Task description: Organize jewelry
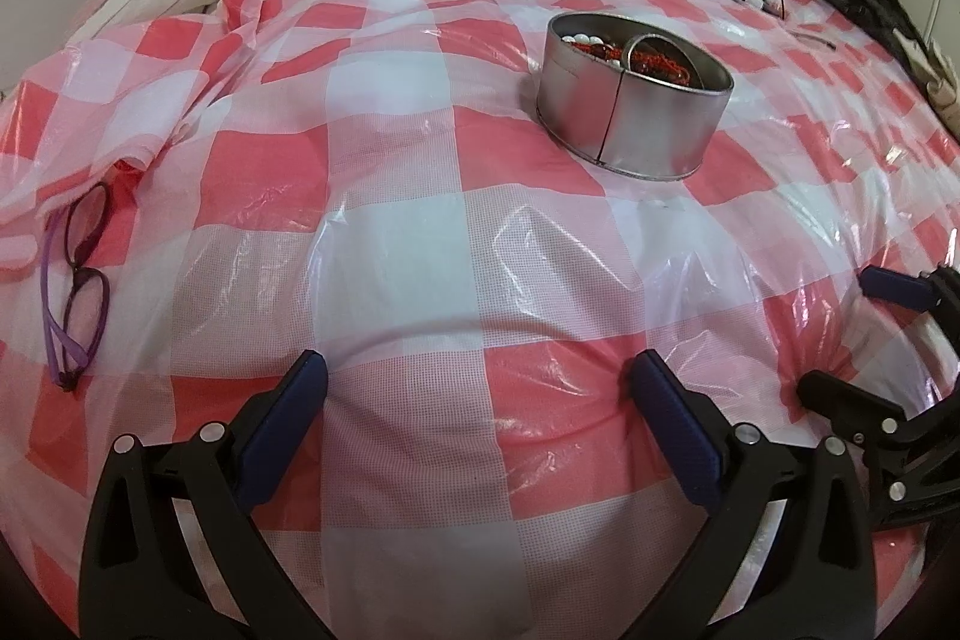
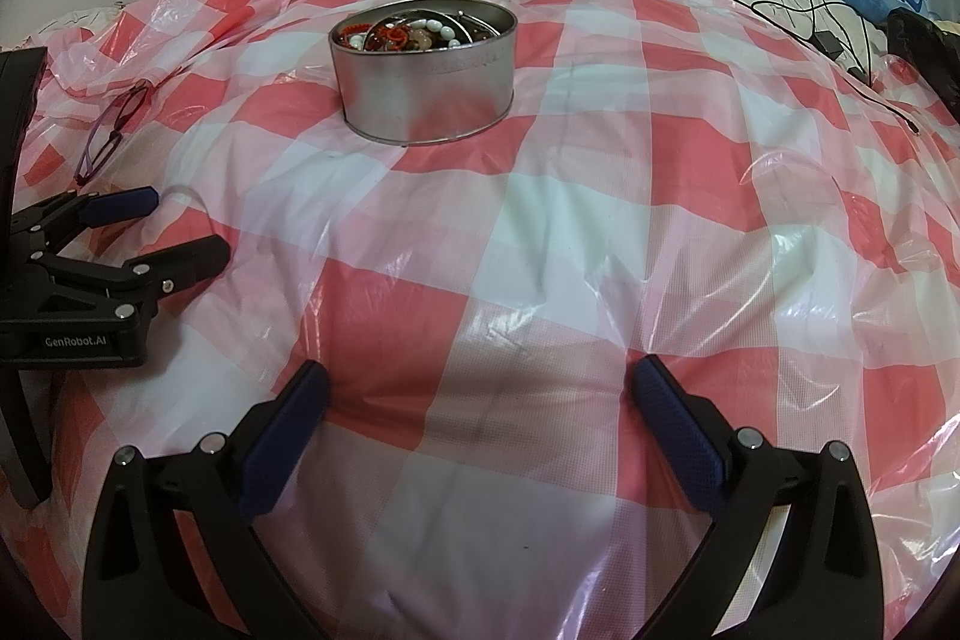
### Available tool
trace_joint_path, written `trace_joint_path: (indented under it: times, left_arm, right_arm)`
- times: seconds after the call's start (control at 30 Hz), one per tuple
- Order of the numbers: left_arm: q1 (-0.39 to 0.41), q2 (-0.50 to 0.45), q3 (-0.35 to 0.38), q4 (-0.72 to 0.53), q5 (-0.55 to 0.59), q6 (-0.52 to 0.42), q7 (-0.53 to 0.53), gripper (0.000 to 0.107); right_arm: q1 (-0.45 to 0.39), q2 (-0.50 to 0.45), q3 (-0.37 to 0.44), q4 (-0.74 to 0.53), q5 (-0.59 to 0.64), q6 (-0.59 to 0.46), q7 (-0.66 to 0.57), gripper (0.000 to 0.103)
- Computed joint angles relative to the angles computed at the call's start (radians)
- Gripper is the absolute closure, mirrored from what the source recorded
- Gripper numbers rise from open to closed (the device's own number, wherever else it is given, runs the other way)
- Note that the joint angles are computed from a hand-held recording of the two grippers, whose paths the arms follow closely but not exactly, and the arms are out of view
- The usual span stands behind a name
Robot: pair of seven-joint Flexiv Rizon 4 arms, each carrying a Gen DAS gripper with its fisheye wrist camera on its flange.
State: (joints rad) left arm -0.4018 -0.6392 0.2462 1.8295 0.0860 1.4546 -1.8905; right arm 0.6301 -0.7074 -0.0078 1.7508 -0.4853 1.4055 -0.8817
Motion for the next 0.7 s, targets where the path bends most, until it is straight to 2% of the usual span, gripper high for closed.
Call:
trace_joint_path:
  times: [0.1, 0.43, 0.53, 0.63, 0.7]
  left_arm:
    - [0.024, 0.005, -0.027, 0.016, -0.012, 0.023, 0.009, 0.010]
    - [0.006, 0.000, -0.007, 0.008, -0.019, 0.015, 0.013, 0.010]
    - [0.007, 0.000, -0.008, 0.008, -0.022, 0.017, 0.014, 0.010]
    - [0.020, 0.002, -0.025, 0.012, -0.030, 0.020, 0.021, 0.010]
    - [0.010, 0.000, -0.013, 0.009, -0.028, 0.016, 0.018, 0.010]
  right_arm:
    - [-0.011, -0.001, 0.011, 0.001, 0.008, 0.007, -0.008, 0.006]
    - [-0.001, 0.003, -0.004, 0.013, 0.011, 0.023, -0.005, 0.006]
    - [-0.028, -0.004, 0.032, -0.007, 0.029, 0.003, -0.026, 0.006]
    - [0.031, 0.007, -0.036, 0.006, -0.004, -0.009, 0.022, 0.006]
    - [-0.006, 0.001, 0.007, -0.003, 0.013, -0.007, 0.006, 0.006]
